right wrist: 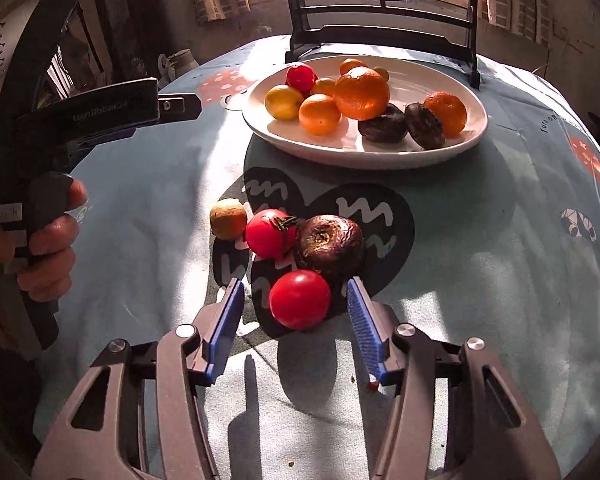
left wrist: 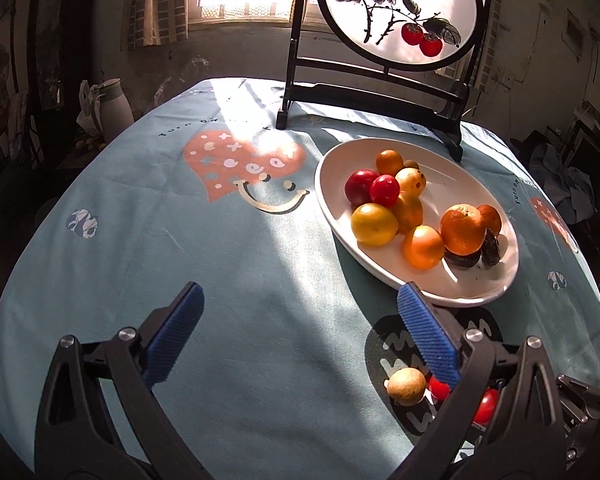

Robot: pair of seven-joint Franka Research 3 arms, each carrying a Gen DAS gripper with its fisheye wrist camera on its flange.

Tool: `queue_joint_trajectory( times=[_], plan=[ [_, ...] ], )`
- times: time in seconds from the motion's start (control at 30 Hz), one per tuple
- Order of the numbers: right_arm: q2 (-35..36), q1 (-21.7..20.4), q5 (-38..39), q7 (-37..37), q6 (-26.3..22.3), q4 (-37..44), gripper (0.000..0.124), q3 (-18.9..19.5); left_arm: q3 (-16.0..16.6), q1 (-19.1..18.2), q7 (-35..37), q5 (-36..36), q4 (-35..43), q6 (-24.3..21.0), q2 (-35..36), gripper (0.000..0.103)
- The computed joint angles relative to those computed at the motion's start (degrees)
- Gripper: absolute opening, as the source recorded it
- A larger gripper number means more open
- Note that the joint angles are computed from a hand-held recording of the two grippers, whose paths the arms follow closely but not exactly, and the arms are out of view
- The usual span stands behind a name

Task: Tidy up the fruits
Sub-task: 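Grasp a red fruit with the right tool while the left tool grasps a small brown fruit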

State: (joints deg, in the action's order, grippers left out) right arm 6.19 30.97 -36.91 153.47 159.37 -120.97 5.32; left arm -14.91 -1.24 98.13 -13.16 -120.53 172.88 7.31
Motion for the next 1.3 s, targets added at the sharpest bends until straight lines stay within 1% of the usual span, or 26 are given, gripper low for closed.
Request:
queue_joint_trajectory(
  times=[0.07, 0.3, 0.43, 0.53, 0.57, 0.6, 0.7, 0.73, 0.77, 0.8, 0.83, 0.87, 0.93, 0.97, 1.0, 1.07, 1.13, 1.2, 1.23, 1.3],
  plan=[
    [0.3, -0.1, 1.2, -0.9, 0.0, 0.1, 0.050, 0.1, 0.1, 0.0, -0.2, 0.2, 0.1, -0.3, 0.0, 0.099],
    [0.6, 0.2, 0.7, -0.7, -0.5, 0.5, 0.048, -0.3, 0.1, 0.1, 0.3, -0.3, 0.1, -0.3, 0.0, 0.099],
    [0.8, 0.3, 0.9, -0.9, -0.9, 0.7, 0.045, -0.4, 0.2, 0.0, 0.1, 0.0, 0.1, -0.2, 0.0, 0.099],
    [0.8, 0.5, 0.1, -0.6, -1.6, 0.9, 0.041, -0.5, 0.4, -0.1, -0.4, 0.7, 0.0, -0.2, 0.0, 0.099],
    [0.8, 0.5, 0.1, -0.8, -1.7, 0.9, 0.036, -0.4, 0.6, -0.3, -0.8, 1.2, 0.0, -0.1, 0.0, 0.099],
    [0.8, 0.1, 1.5, -2.2, -0.5, 0.5, 0.032, -0.2, 0.9, -0.4, -1.3, 1.9, 0.0, -0.2, 0.0, 0.099],
    [0.3, -0.4, 4.1, -4.7, 0.5, -0.2, 0.031, 0.1, 1.1, -0.4, -1.5, 3.3, 0.0, -0.3, 0.0, 0.099],
    [-0.1, -1.0, 6.8, -6.4, 2.6, -1.2, 0.031, 0.4, 0.6, 0.1, 0.3, 2.8, 0.0, -0.3, -0.1, 0.099],
    [-0.6, -1.7, 10.0, -7.9, 5.2, -2.5, 0.031, 0.6, -1.2, 1.6, 4.9, -0.4, 0.1, -0.6, -0.2, 0.099],
    [-1.0, -2.3, 13.1, -9.3, 7.6, -3.6, 0.031, 0.8, -3.7, 3.6, 12.1, -5.7, 0.3, -1.6, -0.2, 0.099],
    [-1.6, -2.4, 14.3, -9.3, 9.1, -4.5, 0.031, 0.5, -5.6, 4.9, 19.6, -11.0, 0.4, -2.6, -0.5, 0.099],
    [-2.0, -2.1, 12.4, -6.9, 9.3, -4.8, 0.031, -0.3, -6.9, 5.6, 26.3, -15.3, 0.0, -2.9, -0.9, 0.099],
    [-2.6, -1.6, 6.3, -0.8, 8.5, -4.8, 0.031, -1.5, -8.5, 5.9, 38.3, -21.4, -1.0, -3.7, -1.7, 0.098],
    [-2.9, -1.9, 5.1, 0.7, 8.7, -5.0, 0.031, -1.5, -8.9, 5.8, 43.1, -24.0, -1.4, -4.7, -2.2, 0.098],
    [-3.1, -2.3, 4.6, 1.7, 9.0, -5.3, 0.031, -1.3, -8.9, 5.3, 46.4, -25.6, -1.9, -5.5, -2.6, 0.097],
    [-3.3, -2.9, 4.3, 2.2, 8.9, -5.4, 0.031, -0.8, -8.2, 3.9, 49.8, -26.1, -2.5, -7.1, -3.1, 0.086],
    [-3.3, -3.3, 4.1, 2.3, 8.6, -5.4, 0.031, -0.4, -6.9, 2.2, 50.0, -24.6, -2.8, -8.1, -3.0, 0.069],
    [-3.3, -3.7, 4.8, 1.8, 8.7, -5.5, 0.031, 0.0, -5.2, 0.5, 48.5, -22.5, -2.6, -9.2, -2.5, 0.061],
    [-3.4, -3.8, 4.8, 1.9, 8.7, -5.6, 0.031, 0.1, -4.4, -0.3, 48.0, -21.9, -2.5, -9.7, -2.3, 0.060],
    [-3.5, -3.9, 4.5, 2.1, 8.8, -5.7, 0.031, 0.2, -3.3, -1.3, 49.7, -23.7, -2.1, -11.1, -2.1, 0.059]
  ],
)
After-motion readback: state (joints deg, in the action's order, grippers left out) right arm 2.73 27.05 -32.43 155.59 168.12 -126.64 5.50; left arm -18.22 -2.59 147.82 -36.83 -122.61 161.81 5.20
